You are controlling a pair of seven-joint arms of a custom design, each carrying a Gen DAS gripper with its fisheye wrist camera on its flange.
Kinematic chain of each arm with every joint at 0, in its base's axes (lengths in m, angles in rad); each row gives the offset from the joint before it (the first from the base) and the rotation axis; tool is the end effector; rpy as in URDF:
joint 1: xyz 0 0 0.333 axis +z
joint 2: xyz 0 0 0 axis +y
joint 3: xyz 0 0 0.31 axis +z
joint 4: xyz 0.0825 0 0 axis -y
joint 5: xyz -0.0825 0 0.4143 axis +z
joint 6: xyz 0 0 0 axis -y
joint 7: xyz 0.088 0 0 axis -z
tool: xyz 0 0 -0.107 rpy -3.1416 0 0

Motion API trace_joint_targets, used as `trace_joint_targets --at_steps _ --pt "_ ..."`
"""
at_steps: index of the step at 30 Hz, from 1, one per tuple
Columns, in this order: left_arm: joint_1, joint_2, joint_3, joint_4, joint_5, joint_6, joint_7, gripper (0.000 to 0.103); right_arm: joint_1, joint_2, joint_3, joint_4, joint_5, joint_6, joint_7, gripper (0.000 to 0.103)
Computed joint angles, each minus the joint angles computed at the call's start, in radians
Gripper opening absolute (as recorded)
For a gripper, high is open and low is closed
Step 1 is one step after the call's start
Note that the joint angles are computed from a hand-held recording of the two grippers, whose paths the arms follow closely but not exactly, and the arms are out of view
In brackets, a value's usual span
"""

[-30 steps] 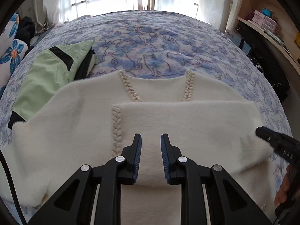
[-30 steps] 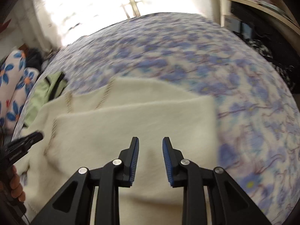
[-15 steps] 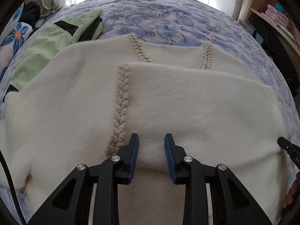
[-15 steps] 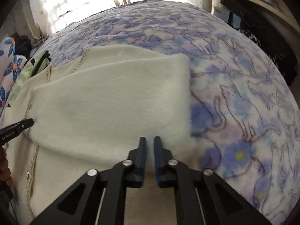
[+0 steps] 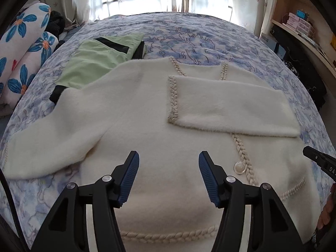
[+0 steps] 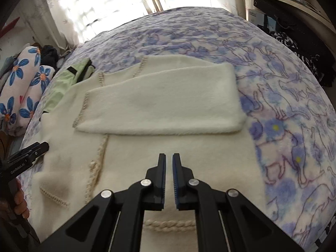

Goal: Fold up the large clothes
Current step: 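Grasp the other sleeve cuff with the left gripper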

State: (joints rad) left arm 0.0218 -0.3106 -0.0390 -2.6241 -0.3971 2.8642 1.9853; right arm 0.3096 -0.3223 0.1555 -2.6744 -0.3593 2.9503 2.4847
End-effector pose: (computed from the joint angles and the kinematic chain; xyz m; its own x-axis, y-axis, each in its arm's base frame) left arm 0.4731 0.0135 0.3858 -0.0986 -0.9933 0.0604 -0.8385 0.0503 -0.5426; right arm 0.4038 0.2269 0.3753 -0.0428 -0.9757 -0.2148 -0.8290 0.1547 -0.5374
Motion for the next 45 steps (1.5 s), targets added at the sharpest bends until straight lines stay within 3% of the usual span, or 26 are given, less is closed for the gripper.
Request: trace_joint_targets --at_steps 5,9,14,21,28,32,36,41,45 --pt "0.048 -0.166 0.056 -0.095 0.014 -0.045 0.057 0.058 0.091 -0.009 0.020 0.027 0.045 0.023 -0.030 0.006" --pt "0.106 -0.258 0.102 -0.143 0.022 -0.073 0.102 0.067 0.116 0.022 0.071 0.084 0.024 0.018 -0.007 0.007" --pt "0.156 -0.294 0.185 -0.159 -0.015 -0.090 0.183 0.070 0.134 0.096 0.131 0.180 -0.051 -0.003 0.035 0.019" --pt "0.198 -0.160 0.320 -0.067 -0.167 -0.165 0.335 0.070 0.174 0.224 0.163 0.337 -0.255 -0.071 0.159 0.022" --pt "0.217 0.100 0.449 0.118 -0.446 -0.287 0.532 0.070 0.265 0.381 0.109 0.494 -0.400 -0.105 0.276 0.022" --pt "0.269 0.268 0.452 0.241 -0.562 -0.332 0.593 0.070 0.323 0.490 0.064 0.602 -0.408 -0.148 0.281 0.022" --pt "0.348 0.433 0.431 0.386 -0.631 -0.435 0.589 0.069 0.364 0.591 0.028 0.704 -0.361 -0.176 0.255 0.022" --pt "0.452 0.574 0.374 0.526 -0.703 -0.531 0.573 0.069 0.397 0.687 0.004 0.801 -0.289 -0.200 0.184 0.022" --pt "0.516 0.631 0.317 0.592 -0.749 -0.542 0.564 0.064 0.416 0.730 -0.009 0.844 -0.247 -0.213 0.140 0.022"
